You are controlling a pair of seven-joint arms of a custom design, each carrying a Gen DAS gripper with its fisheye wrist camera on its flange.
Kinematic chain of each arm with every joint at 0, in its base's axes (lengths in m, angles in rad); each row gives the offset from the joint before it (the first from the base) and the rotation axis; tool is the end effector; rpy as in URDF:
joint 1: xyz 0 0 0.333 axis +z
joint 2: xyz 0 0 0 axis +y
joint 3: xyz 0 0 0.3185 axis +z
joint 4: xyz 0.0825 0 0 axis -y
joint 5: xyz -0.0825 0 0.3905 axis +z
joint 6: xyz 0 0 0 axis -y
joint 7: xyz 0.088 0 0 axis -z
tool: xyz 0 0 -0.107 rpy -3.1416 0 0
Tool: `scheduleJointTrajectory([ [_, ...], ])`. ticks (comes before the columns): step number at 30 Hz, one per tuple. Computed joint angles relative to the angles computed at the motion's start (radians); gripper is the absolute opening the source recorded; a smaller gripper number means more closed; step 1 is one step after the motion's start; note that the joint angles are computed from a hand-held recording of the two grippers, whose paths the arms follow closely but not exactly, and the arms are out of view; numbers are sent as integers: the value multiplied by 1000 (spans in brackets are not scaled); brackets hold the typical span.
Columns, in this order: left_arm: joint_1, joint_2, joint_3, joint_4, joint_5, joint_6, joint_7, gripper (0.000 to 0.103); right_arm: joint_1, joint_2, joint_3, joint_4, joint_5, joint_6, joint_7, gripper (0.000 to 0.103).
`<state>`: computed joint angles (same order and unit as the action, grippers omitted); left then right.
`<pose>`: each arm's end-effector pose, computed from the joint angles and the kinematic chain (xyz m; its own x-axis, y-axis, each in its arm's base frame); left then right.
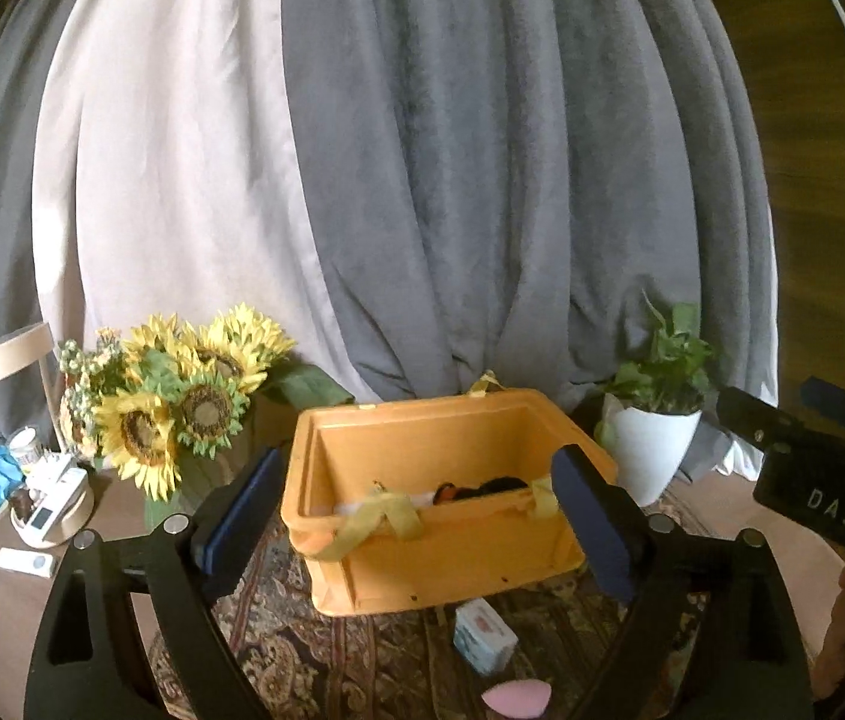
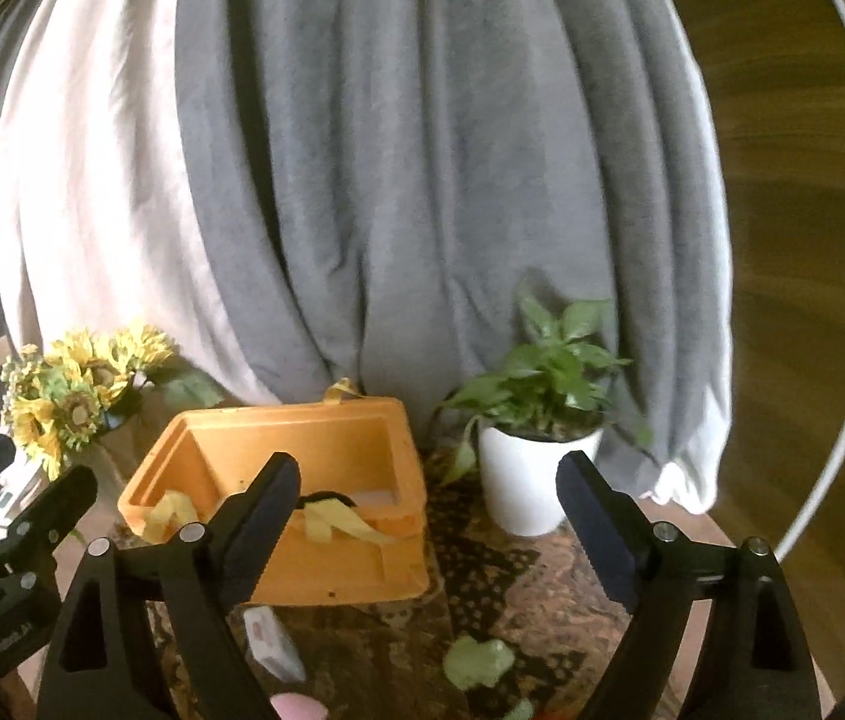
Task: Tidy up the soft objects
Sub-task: 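Withdraw both tools from the crate, moving the right tool toward the red-green plush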
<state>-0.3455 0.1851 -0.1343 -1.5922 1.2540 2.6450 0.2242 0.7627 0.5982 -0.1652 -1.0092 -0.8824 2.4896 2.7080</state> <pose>0.5895 -0.3255 0.6133 0.0075 -0.9998 -0.0181 -0.3354 0.0145 -0.9420 0.6122 0.4801 0.6194 0.0376 -0.9985 -0.0403 -0.3656 0.0238 -0.9305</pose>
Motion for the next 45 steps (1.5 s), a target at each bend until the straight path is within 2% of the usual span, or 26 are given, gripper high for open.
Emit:
scheduleJointTrajectory([
  [2, -3, -18, -3, -29, 7, 2, -16, 91, 24, -49, -18, -76, -42, -5, 55, 88],
  [6, -2, -44, -19, -78, 23, 0, -32, 92, 39, -130, -5, -201, -131, -29, 163, 88],
  [15, 2, -64, -53, -146, -20, 14, -12, 91, -13, -253, 95, -409, -218, -56, 280, 88],
  [20, -7, -52, -60, -157, -82, 19, 35, 92, -65, -293, 153, -487, -197, -58, 304, 88],
  [26, -20, -27, -60, -161, -168, 17, 107, 91, -99, -308, 190, -543, -154, -59, 291, 88],
  [35, -47, 10, -46, -166, -253, -4, 175, 91, -126, -303, 204, -595, -83, -45, 280, 88],
  [45, -67, 76, -24, -149, -361, -4, 252, 91, -128, -265, 192, -619, 8, -28, 272, 88],
])
